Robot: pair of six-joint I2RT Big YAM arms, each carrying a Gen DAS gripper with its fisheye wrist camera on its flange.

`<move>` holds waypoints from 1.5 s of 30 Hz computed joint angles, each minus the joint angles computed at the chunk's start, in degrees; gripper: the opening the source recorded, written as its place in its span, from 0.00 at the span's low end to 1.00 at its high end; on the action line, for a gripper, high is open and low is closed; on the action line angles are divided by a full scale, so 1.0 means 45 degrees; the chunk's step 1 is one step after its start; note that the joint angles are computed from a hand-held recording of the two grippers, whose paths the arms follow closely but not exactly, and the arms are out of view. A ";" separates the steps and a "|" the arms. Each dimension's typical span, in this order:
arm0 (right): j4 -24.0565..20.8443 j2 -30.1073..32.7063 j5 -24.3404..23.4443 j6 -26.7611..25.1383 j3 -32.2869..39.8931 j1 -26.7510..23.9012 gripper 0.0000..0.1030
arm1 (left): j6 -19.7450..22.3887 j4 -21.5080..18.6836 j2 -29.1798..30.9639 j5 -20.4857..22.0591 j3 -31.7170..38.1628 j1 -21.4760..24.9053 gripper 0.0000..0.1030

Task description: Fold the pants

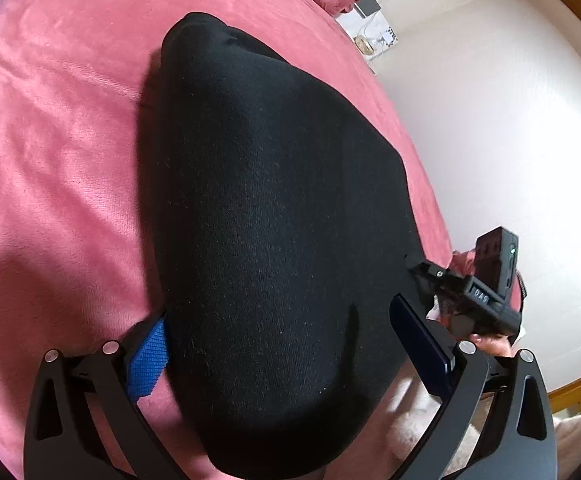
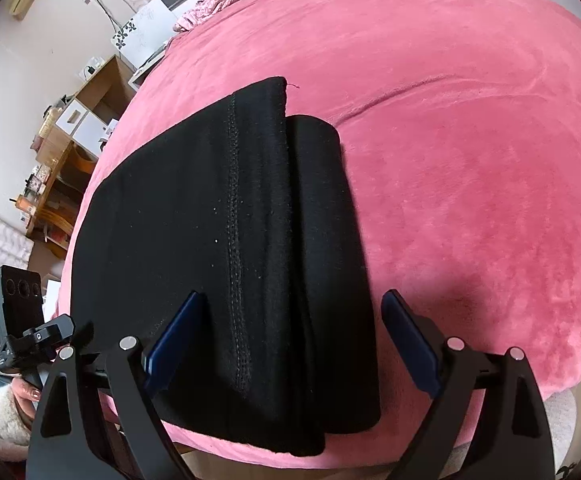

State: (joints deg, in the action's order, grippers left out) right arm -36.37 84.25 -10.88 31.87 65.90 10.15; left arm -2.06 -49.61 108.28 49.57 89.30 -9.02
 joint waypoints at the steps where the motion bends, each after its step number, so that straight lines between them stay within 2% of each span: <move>1: 0.0026 0.0025 -0.0018 0.0005 0.0012 -0.0004 0.88 | -0.0001 0.0023 -0.0032 0.0070 -0.0019 0.0004 0.96; 5: 0.0233 0.0052 -0.0329 0.0141 -0.0060 -0.0100 0.88 | 0.0604 -0.0253 -0.0116 -0.0068 0.0003 -0.0102 0.96; 10: 0.0818 -0.0008 -0.1219 0.0847 -0.0436 -0.0369 0.88 | 0.0967 -0.0730 0.0117 0.0534 0.0261 0.0173 0.96; 12: 0.1160 -0.0080 -0.1633 0.1128 -0.0707 -0.0475 0.89 | 0.1794 -0.1203 0.0222 0.0533 0.0375 0.0186 0.96; 16: 0.1639 -0.0122 -0.2919 0.1218 -0.1055 -0.0778 0.88 | 0.3524 -0.1788 -0.0132 -0.0412 0.0154 -0.0138 0.96; 17: 0.1608 -0.0123 -0.3138 0.1108 -0.1040 -0.0786 0.81 | 0.3590 -0.1724 -0.0242 -0.0659 0.0073 -0.0191 0.95; 20: 0.1488 -0.0373 -0.2786 0.0761 -0.1021 -0.0575 0.69 | 0.3034 -0.1889 -0.0233 -0.1157 0.0334 -0.0151 0.76; 22: 0.1645 -0.0622 -0.2504 0.0584 -0.1064 -0.0434 0.61 | 0.2890 -0.2221 -0.0274 -0.1231 0.0629 -0.0068 0.58; 24: 0.1504 -0.0804 -0.2010 0.0090 -0.0893 -0.0180 0.52 | 0.3356 -0.2342 -0.0517 -0.1427 0.0757 -0.0046 0.54; 26: 0.1276 -0.0946 -0.1449 -0.0548 -0.0589 0.0106 0.49 | 0.3933 -0.2321 -0.0846 -0.1871 0.0870 -0.0094 0.53; 29: 0.1553 -0.1101 -0.1079 -0.0873 -0.0366 0.0391 0.47 | 0.4087 -0.2091 -0.1102 -0.2099 0.1091 -0.0059 0.52; 32: 0.2390 -0.1049 -0.0841 -0.0857 -0.0216 0.0584 0.47 | 0.3945 -0.1568 -0.1261 -0.2127 0.1347 0.0143 0.52; 34: 0.3017 -0.0792 -0.0607 -0.0854 -0.0075 0.0744 0.47 | 0.3804 -0.0835 -0.1364 -0.2259 0.1428 0.0307 0.52; 37: 0.3481 0.0095 -0.0493 -0.0983 0.0725 0.0788 0.47 | 0.3932 -0.0006 -0.1123 -0.2924 0.1960 0.0379 0.52; 40: 0.3268 0.1411 -0.0232 -0.1509 0.2225 0.0807 0.47 | 0.3507 0.0367 -0.0405 -0.3557 0.2951 0.0291 0.52; 45: 0.2842 0.3564 -0.0042 -0.2285 0.4826 0.0689 0.47 | 0.2763 0.0392 0.1328 -0.4205 0.5279 0.0233 0.52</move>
